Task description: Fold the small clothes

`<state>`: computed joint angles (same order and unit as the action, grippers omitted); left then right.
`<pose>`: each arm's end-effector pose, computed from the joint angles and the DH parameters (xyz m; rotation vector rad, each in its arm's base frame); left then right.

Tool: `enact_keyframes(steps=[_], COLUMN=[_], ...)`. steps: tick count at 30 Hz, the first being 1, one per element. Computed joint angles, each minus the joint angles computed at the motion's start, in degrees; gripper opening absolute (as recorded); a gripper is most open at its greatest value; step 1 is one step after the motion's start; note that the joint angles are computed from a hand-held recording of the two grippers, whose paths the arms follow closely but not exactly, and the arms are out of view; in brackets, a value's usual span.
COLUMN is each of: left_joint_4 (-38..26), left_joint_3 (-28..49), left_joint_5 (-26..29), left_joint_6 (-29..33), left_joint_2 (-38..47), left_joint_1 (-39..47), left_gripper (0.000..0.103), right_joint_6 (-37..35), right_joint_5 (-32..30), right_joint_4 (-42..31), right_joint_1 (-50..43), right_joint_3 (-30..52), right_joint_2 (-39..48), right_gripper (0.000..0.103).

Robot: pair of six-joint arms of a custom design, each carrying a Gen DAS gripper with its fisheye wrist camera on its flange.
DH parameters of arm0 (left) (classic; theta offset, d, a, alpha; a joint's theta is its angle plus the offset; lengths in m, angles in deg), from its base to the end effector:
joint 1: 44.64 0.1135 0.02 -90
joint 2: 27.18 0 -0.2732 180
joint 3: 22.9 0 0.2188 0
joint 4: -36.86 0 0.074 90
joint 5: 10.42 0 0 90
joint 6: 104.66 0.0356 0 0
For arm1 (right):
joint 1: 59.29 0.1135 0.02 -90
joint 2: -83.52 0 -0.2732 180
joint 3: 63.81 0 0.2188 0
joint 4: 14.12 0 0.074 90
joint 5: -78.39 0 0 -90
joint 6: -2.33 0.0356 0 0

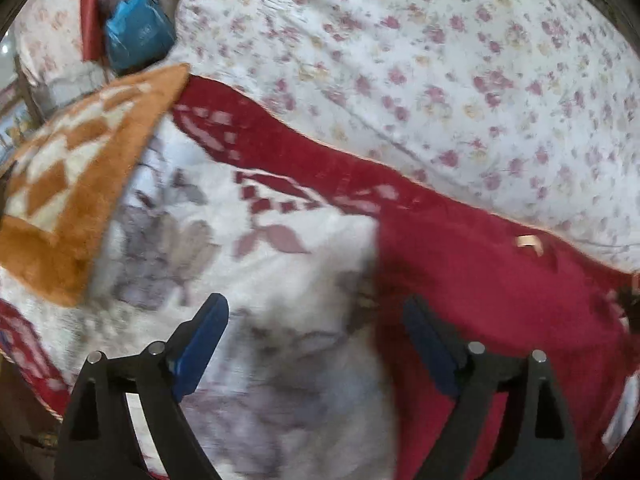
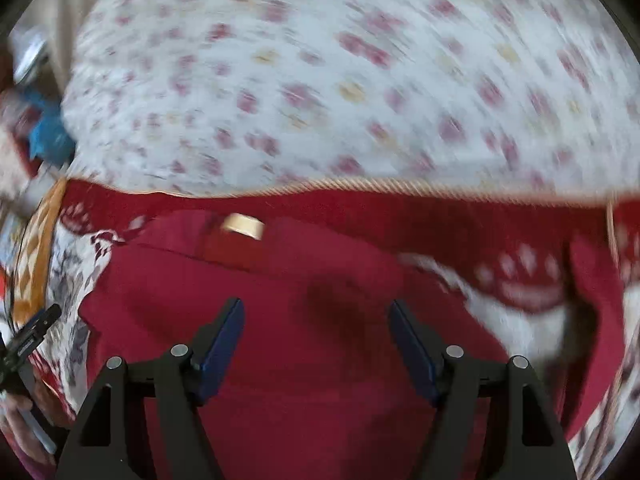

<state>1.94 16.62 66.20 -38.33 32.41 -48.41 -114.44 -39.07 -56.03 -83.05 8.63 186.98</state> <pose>0.1498 -0.0016 0.1851 -0.5218 2.4403 0.0976 0.2831 -0.1067 0.1655 -0.1662 2.6387 0.4146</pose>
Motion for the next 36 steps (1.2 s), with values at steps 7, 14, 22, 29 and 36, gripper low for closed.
enact_keyframes(steps=[7, 14, 22, 29, 36], left_joint_4=[8.52, 12.21, 11.39, 8.27, 7.58], left_joint_3=[2.09, 3.44, 3.32, 2.99, 2.59], left_joint_5=[-2.47, -2.61, -4.46, -6.19, -5.46], left_joint_6=[-6.45, -9.21, -8.72, -9.56, -10.76], left_joint_2=[15.55, 25.73, 24.47, 19.05, 17.24], left_joint_1=[-10.12, -12.33, -13.5, -16.61, -17.51], left_gripper=[0.089, 0.092, 0.092, 0.092, 0.092], right_joint_6=[3.45, 4.79, 0.45, 1.23, 3.27], right_joint_5=[10.65, 6.79, 2.42, 2.95, 5.45], right_joint_4=[14.03, 13.36, 11.0, 15.3, 22.33], right_joint_1=[7.96, 3.57, 1.68, 0.15, 0.49], right_joint_3=[-8.79, -6.61, -13.85, -18.98, -21.73], right_joint_2=[-0.07, 2.89, -9.69, -15.16, -14.33], right_gripper=[0.013, 0.007, 0.009, 0.024, 0.028])
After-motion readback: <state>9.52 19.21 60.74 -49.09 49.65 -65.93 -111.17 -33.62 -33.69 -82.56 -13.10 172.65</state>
